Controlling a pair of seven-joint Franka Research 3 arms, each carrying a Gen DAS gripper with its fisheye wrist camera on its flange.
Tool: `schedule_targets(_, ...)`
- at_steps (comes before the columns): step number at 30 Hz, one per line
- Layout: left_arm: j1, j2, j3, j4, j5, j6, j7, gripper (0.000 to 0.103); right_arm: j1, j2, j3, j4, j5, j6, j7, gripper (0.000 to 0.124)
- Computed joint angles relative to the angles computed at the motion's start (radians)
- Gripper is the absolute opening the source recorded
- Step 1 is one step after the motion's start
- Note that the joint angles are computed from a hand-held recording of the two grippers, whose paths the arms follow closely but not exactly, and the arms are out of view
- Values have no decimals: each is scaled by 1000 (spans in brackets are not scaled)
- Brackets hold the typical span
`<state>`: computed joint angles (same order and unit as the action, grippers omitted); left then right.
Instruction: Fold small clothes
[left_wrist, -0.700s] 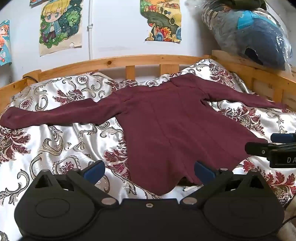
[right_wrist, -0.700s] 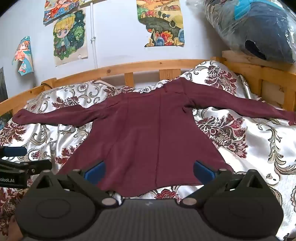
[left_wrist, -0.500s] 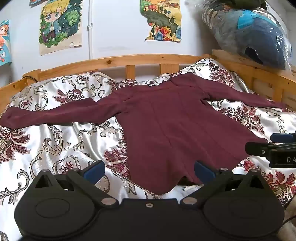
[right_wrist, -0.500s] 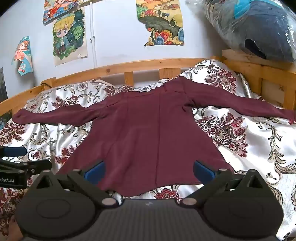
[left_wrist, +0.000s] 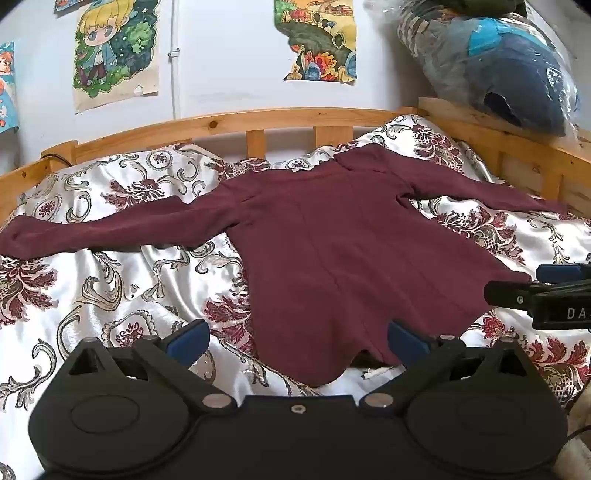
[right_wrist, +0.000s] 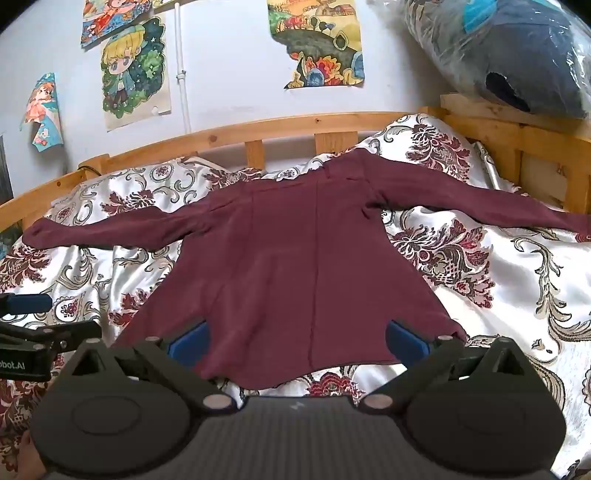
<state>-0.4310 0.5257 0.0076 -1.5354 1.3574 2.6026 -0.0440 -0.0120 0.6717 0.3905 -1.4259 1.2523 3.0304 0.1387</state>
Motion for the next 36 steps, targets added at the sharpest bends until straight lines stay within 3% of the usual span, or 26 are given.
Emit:
schedule_targets(10,1,-1,0,-2,0,3,-1,102,13,0,-21,1,-32,-9,49,103)
schedule_targets(36,-1,0,0,1,-3,-1,1,102,-11,2,9,-11,-79,2,88,103)
